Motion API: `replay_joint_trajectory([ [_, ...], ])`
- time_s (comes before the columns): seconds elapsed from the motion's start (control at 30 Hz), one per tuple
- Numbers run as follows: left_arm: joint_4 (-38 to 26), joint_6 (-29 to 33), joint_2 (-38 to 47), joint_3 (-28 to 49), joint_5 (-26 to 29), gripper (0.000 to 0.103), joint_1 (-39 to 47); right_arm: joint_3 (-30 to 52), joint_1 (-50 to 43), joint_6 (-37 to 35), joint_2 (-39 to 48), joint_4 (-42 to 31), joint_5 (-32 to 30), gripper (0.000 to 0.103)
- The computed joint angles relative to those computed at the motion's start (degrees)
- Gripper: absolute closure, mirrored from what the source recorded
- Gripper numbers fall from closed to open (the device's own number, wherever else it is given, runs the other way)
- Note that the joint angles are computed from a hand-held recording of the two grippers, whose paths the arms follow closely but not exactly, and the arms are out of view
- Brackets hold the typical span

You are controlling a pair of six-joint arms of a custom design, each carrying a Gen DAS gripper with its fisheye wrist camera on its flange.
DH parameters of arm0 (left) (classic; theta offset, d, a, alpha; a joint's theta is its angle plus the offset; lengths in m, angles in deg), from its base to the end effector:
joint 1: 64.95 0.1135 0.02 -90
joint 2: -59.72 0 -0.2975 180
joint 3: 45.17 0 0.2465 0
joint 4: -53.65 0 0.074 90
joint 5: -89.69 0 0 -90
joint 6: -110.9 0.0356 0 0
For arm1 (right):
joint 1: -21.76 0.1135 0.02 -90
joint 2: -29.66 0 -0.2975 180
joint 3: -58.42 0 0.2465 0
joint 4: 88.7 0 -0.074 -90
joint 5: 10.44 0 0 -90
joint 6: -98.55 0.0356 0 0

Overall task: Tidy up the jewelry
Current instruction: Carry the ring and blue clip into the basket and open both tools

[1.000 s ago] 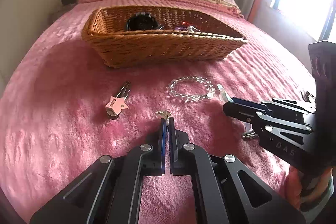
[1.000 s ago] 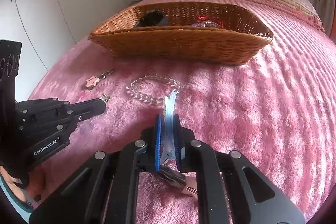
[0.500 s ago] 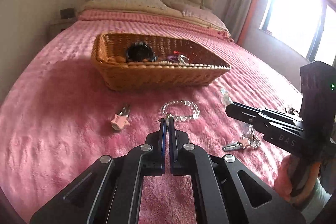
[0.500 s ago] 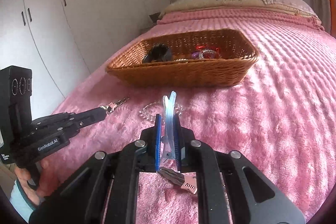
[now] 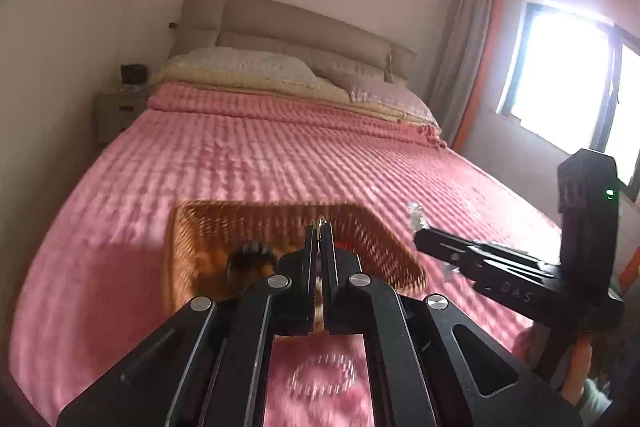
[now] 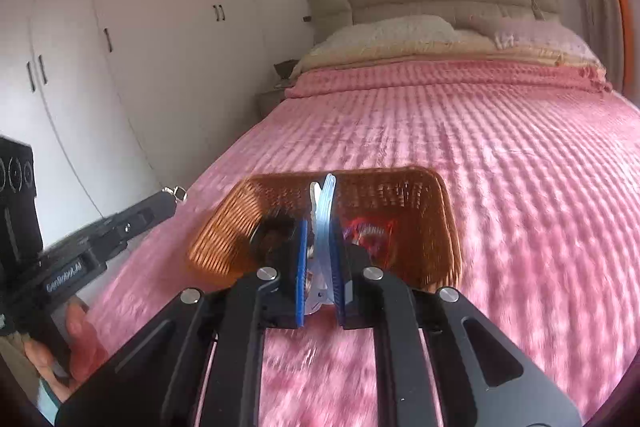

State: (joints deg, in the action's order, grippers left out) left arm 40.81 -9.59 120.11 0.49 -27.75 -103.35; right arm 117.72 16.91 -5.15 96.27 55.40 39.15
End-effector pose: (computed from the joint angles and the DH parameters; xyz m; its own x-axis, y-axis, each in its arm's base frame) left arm 0.1709 -0.1145 0.2606 -0.4298 -0.2339 -0.8721 0.0151 0.9639 -0.2660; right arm 0.2212 0.0044 0.2860 -0.5666 -0.1329 -0.8132 -0.5564 0.7896 0.2586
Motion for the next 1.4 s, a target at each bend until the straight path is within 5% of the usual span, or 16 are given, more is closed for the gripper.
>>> replay_joint_trajectory([
  [0.17, 8.65, 1.25, 11.89, 1.91, 9.5, 0.103, 8.9, 8.31, 4.62, 3.1, 14.91, 1.54, 4.77, 0.094],
  [0.3, 11.49, 2.05, 20.32, 3.89, 11.13, 0.103, 10.55, 11.61, 6.83, 3.6, 23.28, 2.55, 8.85, 0.094],
  [0.7, 13.46, 2.4, 26.96, 4.11, 15.27, 0.101, 11.77, 12.12, 8.59, 2.69, 28.92, 3.8, 13.33, 0.093],
  [0.77, 13.48, 2.07, 26.35, 3.8, 15.86, 0.086, 11.74, 12.26, 8.23, 2.71, 28.71, 2.63, 11.93, 0.092],
  [0.9, 13.0, 1.41, 22.3, 1.96, 15.59, 0.073, 11.11, 11.89, 7.52, 2.74, 26.97, 2.2, 11.43, 0.065],
  [0.97, 11.95, 0.66, 17.99, 0.42, 15.11, 0.064, 10.5, 10.89, 7.34, 2.75, 24.66, 2.43, 12.17, 0.062],
  [1.2, -1.19, -2.95, -4.35, -4.51, 6.13, 0.059, 2.18, 7.25, 3.76, 0.1, 13.44, -3.92, 7.0, 0.062],
  [1.4, -26.13, -20.38, -20.9, -4.83, -19.23, 0.056, -23.05, 0.89, -3.39, -5.71, 0.2, -12.84, -1.17, 0.061],
])
